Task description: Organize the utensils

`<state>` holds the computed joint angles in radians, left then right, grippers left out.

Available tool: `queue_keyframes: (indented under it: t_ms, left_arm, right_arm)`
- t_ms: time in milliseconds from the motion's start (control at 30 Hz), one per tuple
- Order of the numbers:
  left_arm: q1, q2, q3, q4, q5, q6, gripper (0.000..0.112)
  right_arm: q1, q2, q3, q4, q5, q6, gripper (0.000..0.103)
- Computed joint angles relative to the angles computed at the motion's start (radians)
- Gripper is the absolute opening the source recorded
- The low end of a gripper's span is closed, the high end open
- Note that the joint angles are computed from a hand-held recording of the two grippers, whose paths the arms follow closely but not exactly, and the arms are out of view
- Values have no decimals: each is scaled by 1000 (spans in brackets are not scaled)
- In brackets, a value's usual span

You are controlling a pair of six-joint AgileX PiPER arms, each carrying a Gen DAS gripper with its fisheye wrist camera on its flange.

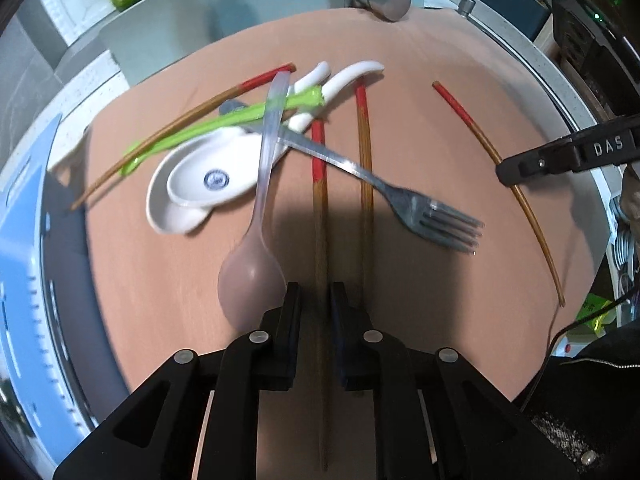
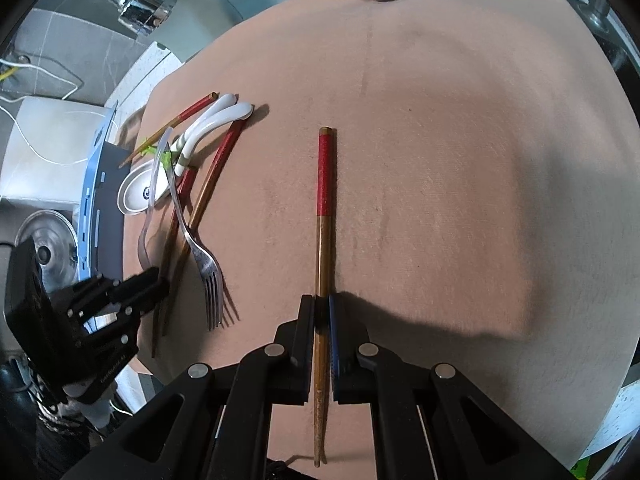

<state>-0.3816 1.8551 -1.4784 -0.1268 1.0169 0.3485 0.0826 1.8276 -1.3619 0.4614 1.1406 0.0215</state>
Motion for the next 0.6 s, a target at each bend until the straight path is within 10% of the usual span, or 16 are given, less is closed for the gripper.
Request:
queue_keyframes:
  t_ms: [600]
  left_arm:
    - [217,-196,160,-295,83,152,6]
  right_arm:
    - [-33,-95,63,102,-3,5,6]
